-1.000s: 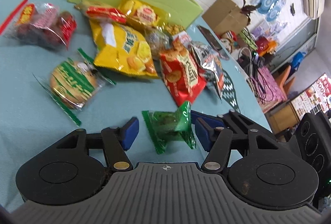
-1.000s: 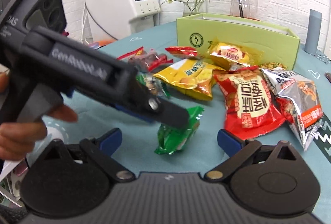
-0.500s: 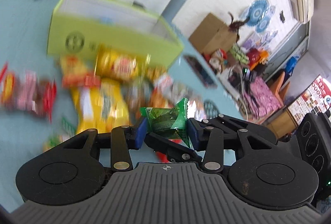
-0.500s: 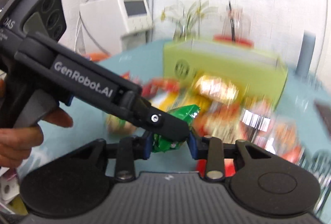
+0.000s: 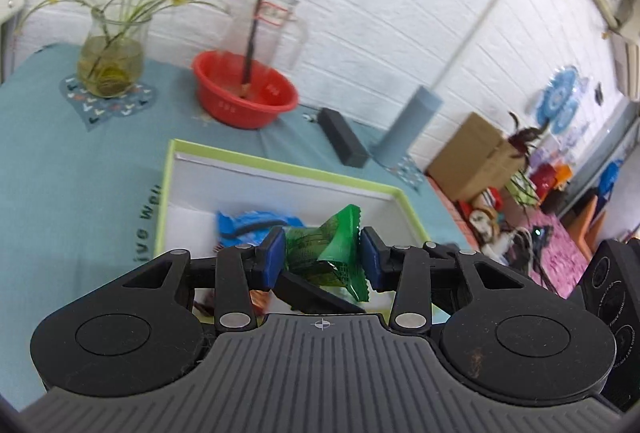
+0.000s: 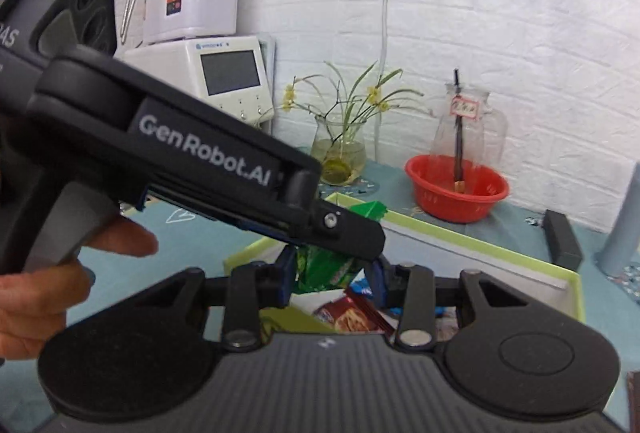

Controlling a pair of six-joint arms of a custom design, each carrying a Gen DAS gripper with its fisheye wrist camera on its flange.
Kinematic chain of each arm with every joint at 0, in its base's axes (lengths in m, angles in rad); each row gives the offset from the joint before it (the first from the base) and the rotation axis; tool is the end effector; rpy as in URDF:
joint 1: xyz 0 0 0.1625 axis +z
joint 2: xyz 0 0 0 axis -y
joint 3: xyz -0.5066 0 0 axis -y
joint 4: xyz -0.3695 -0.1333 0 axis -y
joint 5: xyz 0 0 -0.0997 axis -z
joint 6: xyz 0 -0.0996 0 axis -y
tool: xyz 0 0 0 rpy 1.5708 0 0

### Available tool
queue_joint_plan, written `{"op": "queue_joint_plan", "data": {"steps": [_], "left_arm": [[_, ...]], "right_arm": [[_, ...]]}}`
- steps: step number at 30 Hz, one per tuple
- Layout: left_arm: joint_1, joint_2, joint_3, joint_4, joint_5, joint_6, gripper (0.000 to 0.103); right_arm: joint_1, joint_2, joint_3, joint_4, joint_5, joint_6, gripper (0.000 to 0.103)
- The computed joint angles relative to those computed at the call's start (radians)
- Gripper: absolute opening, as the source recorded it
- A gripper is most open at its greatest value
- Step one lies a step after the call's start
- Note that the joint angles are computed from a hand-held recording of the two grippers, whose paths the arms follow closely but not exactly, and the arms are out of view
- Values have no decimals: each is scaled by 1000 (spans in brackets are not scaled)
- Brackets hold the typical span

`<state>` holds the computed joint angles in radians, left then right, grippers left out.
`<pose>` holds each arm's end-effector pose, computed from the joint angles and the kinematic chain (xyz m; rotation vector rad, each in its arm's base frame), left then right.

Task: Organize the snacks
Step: 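Carry the green packet into the green box and release it, then move the left gripper to the silver-and-red chip bag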

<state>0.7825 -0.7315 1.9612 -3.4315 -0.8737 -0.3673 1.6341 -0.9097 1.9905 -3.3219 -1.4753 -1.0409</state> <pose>-0.3050 -0.5813 0.1498 0.2437 2.6290 -1.2372 0.1820 -0.6144 0.2206 1.4894 -2.3302 0.9123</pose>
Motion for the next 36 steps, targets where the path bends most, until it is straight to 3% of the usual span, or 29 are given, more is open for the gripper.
{"op": "queue_joint_plan", "data": {"steps": [2,4,12,14,15,23,27,34,36], "left_arm": [[15,6,4,-64,19,29,49],[18,8,25,-151,36,50,62],[-59,-25,133,-260,95,56,68],[-91,-28,177,-275,105,29,69],[-109,-30,199,-273,113,9,69],[-249,5,395,-224,191,-255,75],[-285,57,443,-216,130,-379,75],[-260,155,294,-159,-71,-290,75],[-244,181,236,-136,-110,-277,75]], "right_arm": [[6,33,-40,11,-18,6,45],[6,46,-62,15,-20,22,54],[-23,-36,36,-106,111,56,70],[-40,-81,100,-134,143,49,88],[-51,-104,137,-148,161,35,102],[-163,-230,408,-234,122,-89,102],[-273,-263,537,-350,96,-107,102],[-419,-315,633,-558,108,-118,102],[-430,-341,598,-504,104,-114,102]]}}
